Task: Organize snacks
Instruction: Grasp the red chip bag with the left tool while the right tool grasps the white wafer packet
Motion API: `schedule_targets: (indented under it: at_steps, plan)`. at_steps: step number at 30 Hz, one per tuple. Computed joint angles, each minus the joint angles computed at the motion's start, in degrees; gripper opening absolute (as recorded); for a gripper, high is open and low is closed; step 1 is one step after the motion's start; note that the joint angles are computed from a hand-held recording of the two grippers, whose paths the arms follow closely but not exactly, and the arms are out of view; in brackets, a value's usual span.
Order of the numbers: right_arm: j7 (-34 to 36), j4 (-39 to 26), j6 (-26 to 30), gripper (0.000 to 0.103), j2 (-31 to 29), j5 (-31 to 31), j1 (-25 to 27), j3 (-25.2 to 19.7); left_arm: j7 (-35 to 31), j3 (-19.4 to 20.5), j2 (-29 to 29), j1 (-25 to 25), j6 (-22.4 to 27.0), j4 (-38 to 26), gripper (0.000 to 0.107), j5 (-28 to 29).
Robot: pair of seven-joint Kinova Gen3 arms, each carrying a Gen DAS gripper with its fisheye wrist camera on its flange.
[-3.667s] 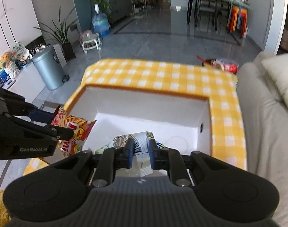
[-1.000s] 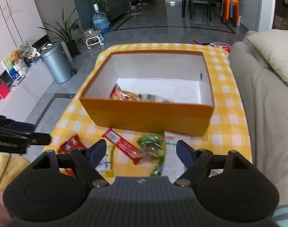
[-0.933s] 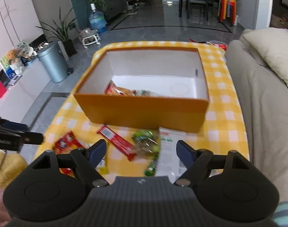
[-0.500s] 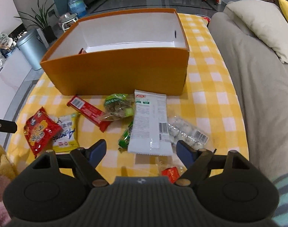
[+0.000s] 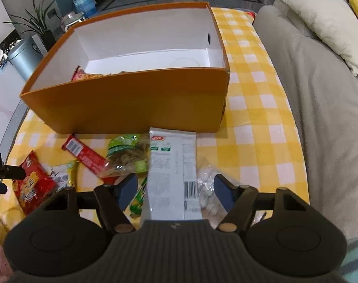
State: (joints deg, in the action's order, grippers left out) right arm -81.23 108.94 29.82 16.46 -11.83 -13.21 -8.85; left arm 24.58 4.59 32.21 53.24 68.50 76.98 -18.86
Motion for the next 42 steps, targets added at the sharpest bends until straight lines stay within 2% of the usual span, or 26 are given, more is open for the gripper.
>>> schedule_targets:
  at_steps: [6, 10, 13, 20, 23, 27, 30, 31, 34, 38, 39, 41, 42]
  plan:
    - [0.35, -3.37, 1.76, 0.068, 3.7, -1.72, 1.3, -0.27, 3.92, -0.9, 2.1, -0.83, 1.96, -1.81, 0.089, 1.63]
    - [1.27, -5.83, 4.16, 0.067, 6.28, -3.38, 2.77, -1.04, 1.92, -0.32, 3.21, -2.6, 1.75, -2.76, 0.09, 3.14]
    - [2.36, -7.38, 6.15, 0.067, 7.98, -5.29, 3.91, -1.76, -0.37, -0.07, 4.72, -3.42, 3.59, -4.79, 0.093, 4.4]
    - [5.08, -7.95, 5.95, 0.073, 9.42, -7.23, 4.42, -2.69, -4.66, 0.0, 6.87, -4.04, 8.55, -8.63, 0.094, 6.99]
    - [6.41, -7.77, 5.37, 0.073, 9.78, -8.36, 5.06, -3.22, -5.12, -0.19, 6.58, -3.93, 7.99, -7.75, 0.094, 7.53]
    - [8.14, -7.33, 5.07, 0.064, 9.58, -9.93, 6.14, -3.82, -5.66, -0.39, 5.25, -3.76, 4.97, -5.22, 0.089, 7.1]
    - [10.22, -7.23, 6.1, 0.045, 9.37, -12.32, 8.25, -4.76, -9.89, 0.21, 5.32, -3.0, 3.68, -5.05, 0.089, 4.68]
    - [10.22, -7.29, 6.74, 0.03, 9.23, -12.37, 8.07, -4.29, -11.52, 0.34, 5.19, -2.66, 2.66, -4.71, 0.088, 3.8]
    - [11.42, -7.0, 8.37, 0.023, 8.64, -13.84, 8.71, -4.19, -16.63, 0.82, 4.41, -2.18, -1.09, -3.26, 0.086, 2.08]
    - [11.52, -5.97, 9.68, 0.024, 7.25, -14.3, 7.98, -3.34, -23.49, 1.92, 2.89, -2.41, -6.17, -0.97, 0.084, 1.24]
    - [11.67, -5.58, 9.79, 0.027, 6.92, -14.68, 8.02, -3.26, -25.07, 1.79, 2.75, -2.29, -6.33, -0.94, 0.084, 1.65]
    - [10.72, -4.66, 9.14, 0.031, 5.88, -14.01, 6.75, -2.46, -25.8, 1.23, 3.15, -1.35, -3.91, -2.36, 0.085, 1.82]
    - [10.26, -4.16, 8.49, 0.04, 5.32, -13.42, 6.07, -2.1, -24.76, 0.58, 3.53, -0.55, -1.91, -3.59, 0.086, 1.86]
